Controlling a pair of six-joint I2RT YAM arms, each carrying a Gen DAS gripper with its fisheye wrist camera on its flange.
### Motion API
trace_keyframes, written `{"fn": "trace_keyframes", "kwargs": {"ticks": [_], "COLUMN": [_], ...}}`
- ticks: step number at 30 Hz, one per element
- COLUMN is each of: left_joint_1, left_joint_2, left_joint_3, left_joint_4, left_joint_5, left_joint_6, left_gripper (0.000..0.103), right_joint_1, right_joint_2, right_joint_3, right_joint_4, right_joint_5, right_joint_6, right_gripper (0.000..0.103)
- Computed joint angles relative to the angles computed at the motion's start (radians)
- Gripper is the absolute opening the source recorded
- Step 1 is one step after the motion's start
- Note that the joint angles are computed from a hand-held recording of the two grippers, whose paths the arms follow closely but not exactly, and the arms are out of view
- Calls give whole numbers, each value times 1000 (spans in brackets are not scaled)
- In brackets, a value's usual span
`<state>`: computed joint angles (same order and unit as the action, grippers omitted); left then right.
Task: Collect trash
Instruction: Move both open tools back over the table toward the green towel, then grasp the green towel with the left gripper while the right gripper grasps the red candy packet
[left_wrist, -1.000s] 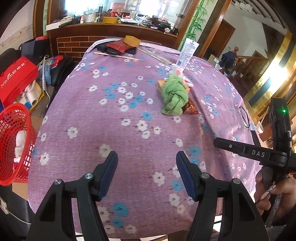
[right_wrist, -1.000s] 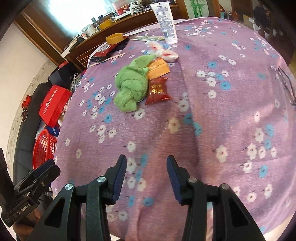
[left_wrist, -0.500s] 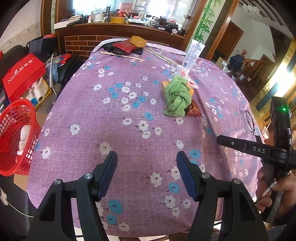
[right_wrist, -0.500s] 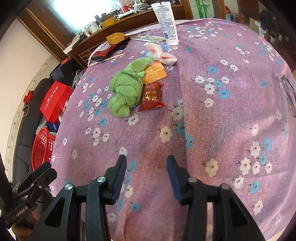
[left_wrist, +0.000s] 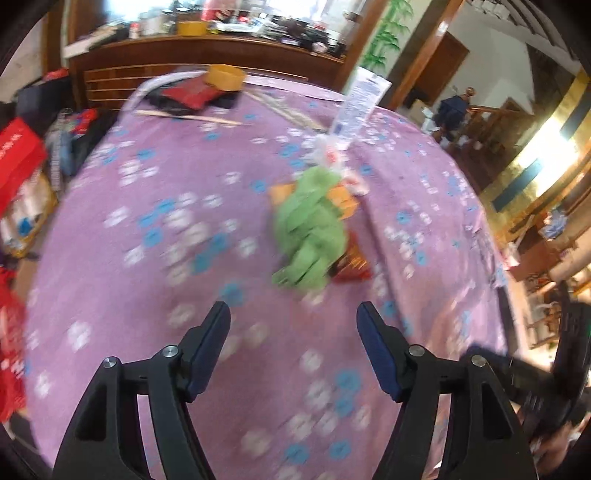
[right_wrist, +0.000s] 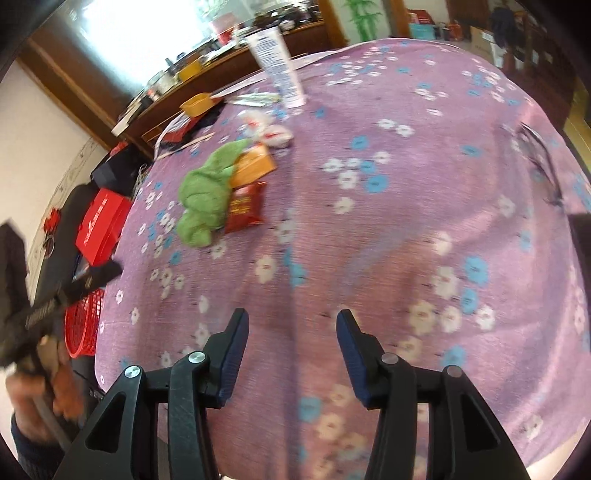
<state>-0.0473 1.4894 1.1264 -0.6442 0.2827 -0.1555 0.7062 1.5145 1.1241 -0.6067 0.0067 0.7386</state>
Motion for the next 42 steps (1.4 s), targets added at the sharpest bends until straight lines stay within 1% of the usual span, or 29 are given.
{"fn": "trace_keyframes", "kwargs": {"ticks": [1,3,5,6,7,8,10,11,14,17,20,21,23,25,27,29,32,34,36,37,38,40,42], "left_joint_1": [-22,-50,-78,-88,-92,-94,-110,-110,-92,-73,-44,-27,6,46,76,110,148,166,194,201,206,210,212], "left_joint_2": [60,158,269,330,378,408,459,462,395,275,139,73,-20,-129,-199,-265,-336,-366,-399,-409,-419,-439,-449], "left_joint_3": [47,121,216,269,307,326,360,354,256,122,-11,-71,-148,-229,-272,-313,-354,-373,-393,-398,-403,-412,-414], "left_joint_4": [12,38,27,16,8,8,3,12,93,136,154,156,157,147,127,106,83,71,55,51,47,44,42], "left_joint_5": [-17,-31,-82,-90,-76,-70,-123,-128,-100,-98,-84,-80,-72,-74,-84,-79,-85,-90,-80,-79,-81,-83,-82], "left_joint_6": [-26,-57,-82,-95,-100,-102,-117,-120,-129,-107,-82,-76,-73,-62,-49,-31,-5,11,29,35,43,53,61], "left_gripper": [71,77,77,77,77,76,62,55,45,44,44,44,44,44,44,44,44,44,44,44,44,44,44], "right_joint_1": [-12,-34,-58,-68,-77,-87,-102,-106,-115,-111,-93,-83,-65,-51,-31,-18,-13,-3,2,5,5,11,19], "right_joint_2": [-24,-79,-130,-148,-168,-186,-210,-220,-227,-170,-63,-13,94,209,329,459,623,739,832,872,881,850,802], "right_joint_3": [-20,-63,-101,-114,-128,-140,-153,-158,-159,-115,-21,27,132,253,382,532,724,875,1003,1055,1058,1004,930], "right_joint_4": [-5,-19,-38,-44,-54,-63,-79,-82,-82,-62,-25,-12,11,3,-13,-63,-119,-189,-263,-300,-298,-269,-235], "right_joint_5": [6,18,22,23,27,30,34,35,25,9,-20,-31,-50,-62,-50,-46,-54,-27,-6,5,5,17,3], "right_joint_6": [-2,-1,-1,-3,-5,-8,-17,-20,-30,-58,-90,-103,-135,-165,-197,-234,-244,-257,-270,-274,-272,-274,-267], "right_gripper": [53,53,53,53,54,54,54,54,54,54,54,54,54,54,54,54,54,54,47,35,35,32,31]}}
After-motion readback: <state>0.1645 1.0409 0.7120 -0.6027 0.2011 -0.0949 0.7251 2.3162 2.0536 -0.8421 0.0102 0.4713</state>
